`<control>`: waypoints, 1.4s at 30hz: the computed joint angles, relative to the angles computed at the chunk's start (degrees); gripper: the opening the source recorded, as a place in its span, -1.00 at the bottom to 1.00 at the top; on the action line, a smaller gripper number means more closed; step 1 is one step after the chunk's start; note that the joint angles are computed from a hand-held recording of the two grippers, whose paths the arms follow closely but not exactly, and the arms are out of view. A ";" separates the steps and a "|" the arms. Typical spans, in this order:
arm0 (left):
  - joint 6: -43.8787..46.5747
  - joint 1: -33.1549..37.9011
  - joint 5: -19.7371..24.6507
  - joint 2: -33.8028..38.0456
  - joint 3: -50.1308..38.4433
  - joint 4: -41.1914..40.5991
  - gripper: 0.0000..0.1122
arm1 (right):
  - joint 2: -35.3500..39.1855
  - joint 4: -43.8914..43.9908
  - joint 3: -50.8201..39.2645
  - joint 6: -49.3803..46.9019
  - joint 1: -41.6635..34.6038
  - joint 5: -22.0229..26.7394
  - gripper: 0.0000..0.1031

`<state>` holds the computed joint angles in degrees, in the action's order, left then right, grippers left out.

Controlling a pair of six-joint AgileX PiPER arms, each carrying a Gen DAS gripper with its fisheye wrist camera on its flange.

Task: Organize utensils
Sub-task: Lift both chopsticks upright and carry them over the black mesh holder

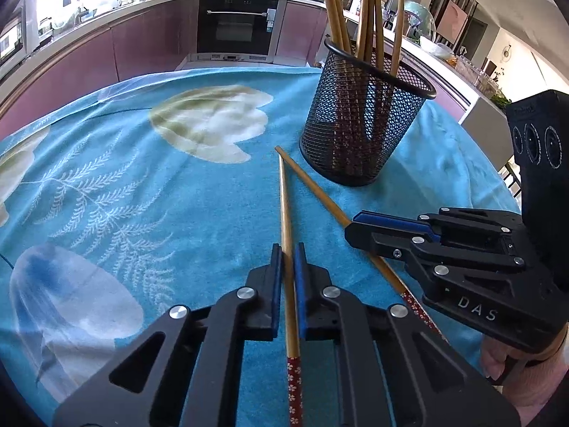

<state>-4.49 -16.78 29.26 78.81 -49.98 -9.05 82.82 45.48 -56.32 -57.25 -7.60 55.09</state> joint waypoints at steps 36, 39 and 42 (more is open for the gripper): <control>4.38 1.95 4.96 -12.60 0.58 -4.98 -0.87 | -7.84 8.13 1.85 -8.72 -9.49 9.61 -0.89; 4.44 2.01 5.28 -13.50 0.44 -5.26 -0.87 | -8.34 8.71 1.72 -9.03 -10.05 10.08 -0.89; 4.67 2.16 5.45 -14.21 0.29 -5.62 -0.87 | -8.77 9.32 1.56 -9.44 -10.77 10.82 -0.89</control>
<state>0.19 -14.62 34.71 64.60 -49.69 -14.67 74.05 54.80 -54.76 -66.69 -18.38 65.90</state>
